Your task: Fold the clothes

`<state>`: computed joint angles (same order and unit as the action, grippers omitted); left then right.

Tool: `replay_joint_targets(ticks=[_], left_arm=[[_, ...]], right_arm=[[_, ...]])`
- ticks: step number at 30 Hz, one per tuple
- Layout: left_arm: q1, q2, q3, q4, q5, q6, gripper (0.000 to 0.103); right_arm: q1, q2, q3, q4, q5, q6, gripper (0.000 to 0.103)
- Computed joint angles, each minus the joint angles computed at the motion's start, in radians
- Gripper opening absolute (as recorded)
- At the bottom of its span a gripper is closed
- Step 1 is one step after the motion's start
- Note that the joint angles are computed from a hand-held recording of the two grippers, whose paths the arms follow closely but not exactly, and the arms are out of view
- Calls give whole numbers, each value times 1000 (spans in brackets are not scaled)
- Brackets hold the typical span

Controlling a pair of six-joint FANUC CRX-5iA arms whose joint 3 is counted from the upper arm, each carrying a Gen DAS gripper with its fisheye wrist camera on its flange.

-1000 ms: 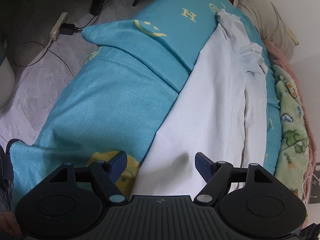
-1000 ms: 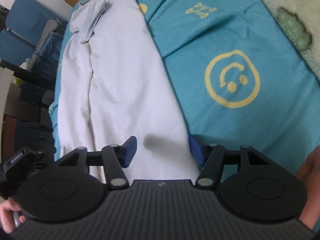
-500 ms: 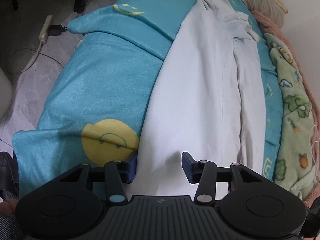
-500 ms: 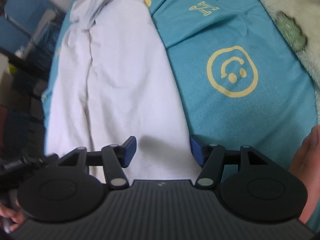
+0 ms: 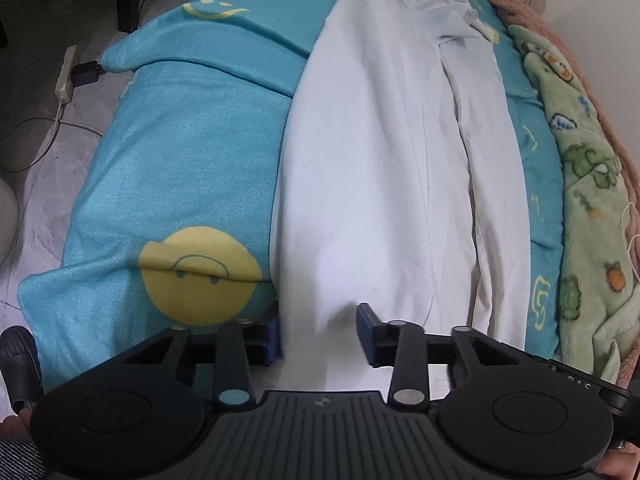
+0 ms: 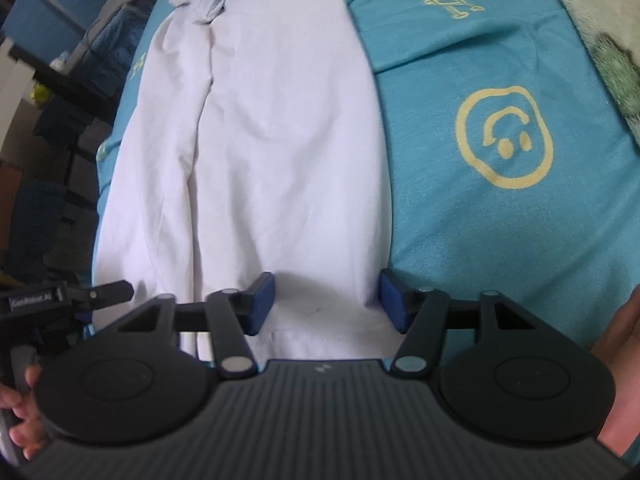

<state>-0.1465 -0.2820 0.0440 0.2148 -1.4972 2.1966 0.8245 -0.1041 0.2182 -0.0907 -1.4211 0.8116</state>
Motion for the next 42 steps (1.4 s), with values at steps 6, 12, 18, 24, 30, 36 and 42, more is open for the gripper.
replay_joint_targets(ticks=[6,12,18,24,30,36,42], left_arm=[[13,-30,-26,28,35,-1,3],[103,-142,-126,154,167,19,2],[135,-212,-113,197,239,53,2],[118,-251,-50,174,242,102,2],[43,-291,13,109,224,193,1],[-39,-367,34,27,184,282,1],[102,-451,0,128,141,233,1]], right_arm=[[7,-8,-7,-4,11,35,11],[-32,-81,-32,-65,113,-3,9],[-55,-157,-46,-80,205,-94,8],[7,-227,-68,36,240,-183,8],[121,-333,-139,174,253,-295,8],[299,-430,-208,362,223,-452,8],[404,-483,-262,481,192,-576,8]])
